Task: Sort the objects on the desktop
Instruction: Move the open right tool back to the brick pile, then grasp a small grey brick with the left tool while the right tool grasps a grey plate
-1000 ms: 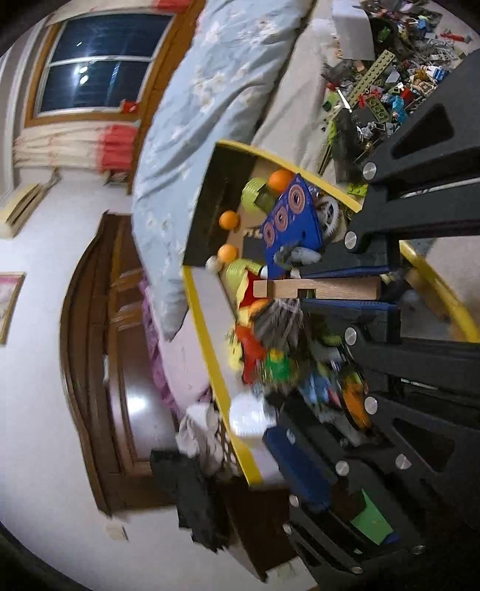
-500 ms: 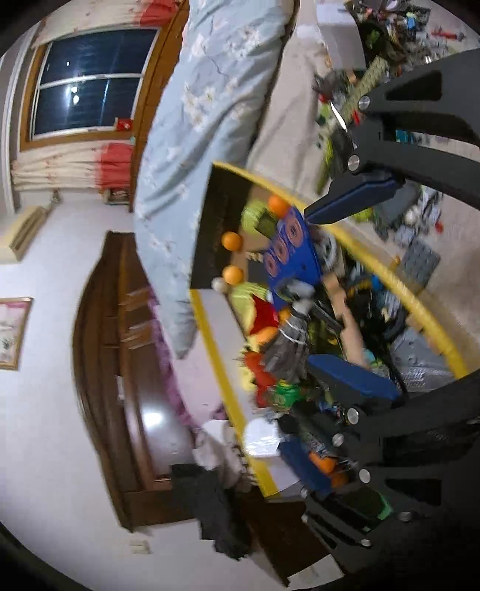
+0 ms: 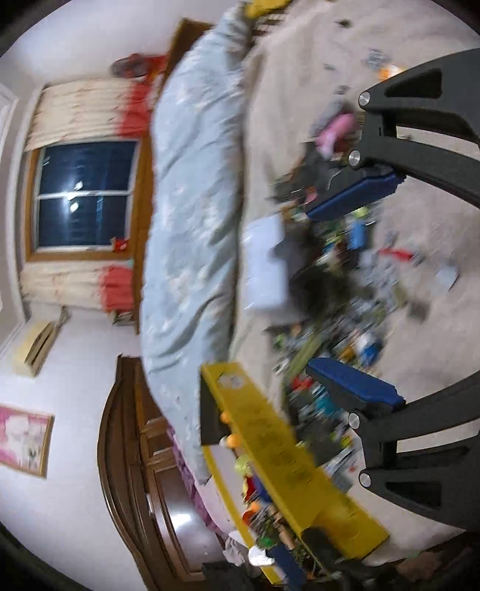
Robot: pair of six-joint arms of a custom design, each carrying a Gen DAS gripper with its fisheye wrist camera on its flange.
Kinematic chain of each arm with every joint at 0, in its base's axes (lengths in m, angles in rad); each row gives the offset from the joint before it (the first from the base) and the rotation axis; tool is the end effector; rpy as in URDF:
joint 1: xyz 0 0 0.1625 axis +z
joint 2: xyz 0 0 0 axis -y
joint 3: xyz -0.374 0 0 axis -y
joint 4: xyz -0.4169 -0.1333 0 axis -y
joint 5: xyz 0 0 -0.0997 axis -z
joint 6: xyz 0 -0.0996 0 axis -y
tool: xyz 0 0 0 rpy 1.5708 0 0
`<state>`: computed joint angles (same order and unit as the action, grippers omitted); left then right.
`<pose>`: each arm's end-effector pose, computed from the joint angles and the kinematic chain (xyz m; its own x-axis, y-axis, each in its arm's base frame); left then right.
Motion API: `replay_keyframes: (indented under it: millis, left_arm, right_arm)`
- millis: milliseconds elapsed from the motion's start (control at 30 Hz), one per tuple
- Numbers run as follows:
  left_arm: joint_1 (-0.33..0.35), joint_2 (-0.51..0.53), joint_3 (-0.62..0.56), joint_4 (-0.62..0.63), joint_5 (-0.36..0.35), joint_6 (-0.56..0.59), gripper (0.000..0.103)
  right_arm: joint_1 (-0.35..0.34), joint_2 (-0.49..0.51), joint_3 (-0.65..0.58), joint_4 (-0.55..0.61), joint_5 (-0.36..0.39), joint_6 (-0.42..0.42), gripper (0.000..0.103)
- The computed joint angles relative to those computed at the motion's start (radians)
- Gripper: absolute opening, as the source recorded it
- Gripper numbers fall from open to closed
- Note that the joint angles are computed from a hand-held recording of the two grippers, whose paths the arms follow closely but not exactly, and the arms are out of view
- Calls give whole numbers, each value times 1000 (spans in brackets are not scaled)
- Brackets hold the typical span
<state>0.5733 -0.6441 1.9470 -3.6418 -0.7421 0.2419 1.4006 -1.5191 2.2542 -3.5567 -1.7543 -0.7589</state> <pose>-0.3314 -0.4600 0.0059 -0.6288 0.3750 -0.6811 0.7775 0.3093 -0.5476 0.0368 -0.4658 0.3202 -0.7185 0.0314 0.6948 -0.6079 0.4570 -0.6493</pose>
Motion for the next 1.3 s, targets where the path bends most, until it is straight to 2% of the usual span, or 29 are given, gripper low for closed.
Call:
replay_keyframes:
  millis: [100, 167, 333, 400, 467, 567, 633, 700, 733, 767, 800, 867, 900, 933, 1000, 1100, 1133, 1200, 1233, 1267, 1300]
  left_arm:
    - [25, 12, -32, 168, -60, -53, 80]
    - [34, 16, -40, 226, -111, -60, 80]
    - [50, 11, -62, 371, -190, -73, 78]
    - [66, 13, -96, 495, -201, -118, 74]
    - [82, 19, -126, 593, -206, -150, 64]
    - [88, 23, -146, 639, -214, -165, 62]
    - [87, 34, -160, 657, -213, -167, 61]
    - [84, 46, -179, 679, -197, -175, 61]
    - [81, 53, -185, 677, -190, -177, 59]
    - [79, 57, -191, 683, -189, -182, 51]
    - [78, 59, -196, 693, -191, -186, 47]
    - [74, 63, -201, 697, -195, -191, 21]
    - [72, 62, -199, 696, -198, -190, 14]
    - [69, 62, -198, 693, -198, -188, 12]
    - [59, 49, -173, 670, -198, -196, 12]
    - [47, -2, -116, 676, -240, -210, 11]
    - [37, -14, -94, 672, -227, -204, 11]
    - [28, -38, -48, 628, -218, -167, 12]
    - [30, -49, -33, 615, -231, -148, 12]
    - [35, -57, -23, 609, -244, -136, 14]
    - [39, -62, -19, 620, -250, -136, 18]
  right_arm:
    - [-4, -11, -37, 255, -107, 10, 74]
    - [-1, -7, -42, 335, -163, 16, 67]
    - [0, -4, 11, 262, -201, -76, 65]
    - [-12, -13, 22, 238, -205, -62, 65]
    - [-39, -35, 28, 245, -184, -41, 65]
    - [-80, -90, 37, 322, -119, -9, 59]
    - [-107, -120, 40, 367, -66, 9, 51]
    - [-131, -144, 40, 420, -6, 26, 33]
    - [-138, -148, 35, 441, 7, 34, 28]
    - [-138, -149, 33, 450, 7, 37, 21]
    - [-135, -145, 32, 449, 1, 36, 21]
    - [-128, -142, 36, 435, -6, 29, 21]
    - [-127, -143, 41, 426, -4, 23, 21]
    - [-126, -148, 47, 415, 3, 15, 21]
    - [-132, -166, 66, 390, 40, -12, 21]
    - [-131, -224, 123, 363, 119, -87, 21]
    - [-129, -239, 139, 367, 138, -112, 21]
    - [-120, -243, 157, 371, 142, -152, 22]
    - [-108, -228, 160, 373, 113, -176, 22]
    - [-95, -212, 156, 382, 75, -187, 28]
    - [-79, -191, 146, 402, 16, -191, 50]
